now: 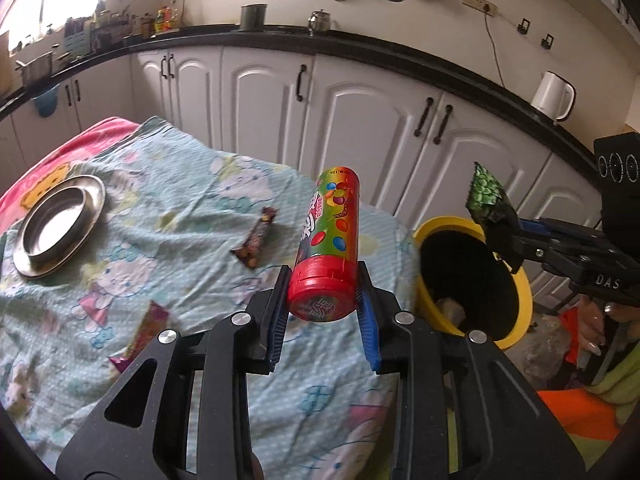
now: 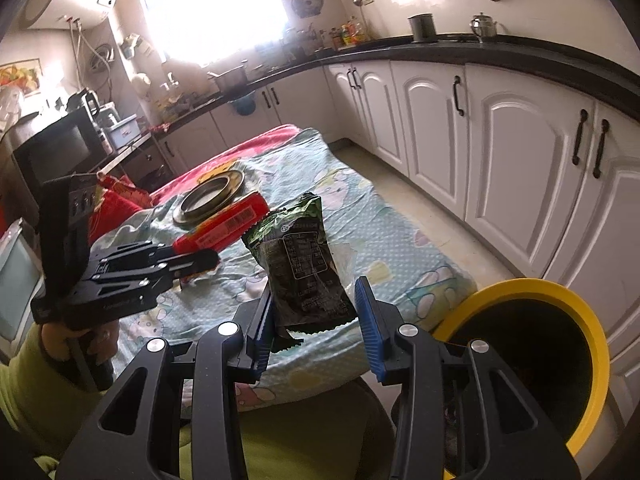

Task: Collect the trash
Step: 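Lift the red tube and green packet and carry both over the yellow bin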

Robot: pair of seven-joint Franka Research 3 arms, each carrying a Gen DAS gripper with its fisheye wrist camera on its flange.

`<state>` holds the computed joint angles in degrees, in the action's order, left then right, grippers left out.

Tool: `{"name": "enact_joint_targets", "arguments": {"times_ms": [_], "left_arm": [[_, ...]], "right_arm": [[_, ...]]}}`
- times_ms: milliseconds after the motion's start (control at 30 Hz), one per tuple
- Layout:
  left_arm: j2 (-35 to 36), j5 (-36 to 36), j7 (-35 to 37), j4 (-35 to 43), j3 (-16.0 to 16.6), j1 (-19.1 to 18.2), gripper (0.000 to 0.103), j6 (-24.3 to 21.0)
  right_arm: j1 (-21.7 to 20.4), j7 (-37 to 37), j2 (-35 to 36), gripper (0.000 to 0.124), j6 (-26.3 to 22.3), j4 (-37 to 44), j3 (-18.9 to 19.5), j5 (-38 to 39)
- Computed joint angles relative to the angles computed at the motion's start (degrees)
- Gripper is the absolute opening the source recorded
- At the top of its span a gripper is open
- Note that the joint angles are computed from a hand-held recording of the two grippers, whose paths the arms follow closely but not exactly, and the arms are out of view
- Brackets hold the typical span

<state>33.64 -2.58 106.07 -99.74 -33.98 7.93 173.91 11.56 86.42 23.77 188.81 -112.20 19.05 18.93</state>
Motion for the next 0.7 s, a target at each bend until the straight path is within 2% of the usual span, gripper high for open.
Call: {"name": "enact_joint_targets", "arguments": {"times_ms": [267,467,700], "left_arm": [[0.2,0.7,-0.1,0.4,-0.2,-2.1,0.024,-0.3],[0.6,2.0,-0.3,1.5,1.1,-5.2,0.024,-0.6],[1.1,2.6,0.2,2.3,1.0,-6.9,0.024,-1.5]], "right_arm": [[0.1,2.7,-2.4,0.036,3.2,-3.7,-1.5,0.0],[0.0,6.0,-4.0,0.036,5.1,-6.4,-3.1,-1.2],[2.8,8.7,-5.8,0.036,6.9,-9.5,-7.7,-1.0]]}}
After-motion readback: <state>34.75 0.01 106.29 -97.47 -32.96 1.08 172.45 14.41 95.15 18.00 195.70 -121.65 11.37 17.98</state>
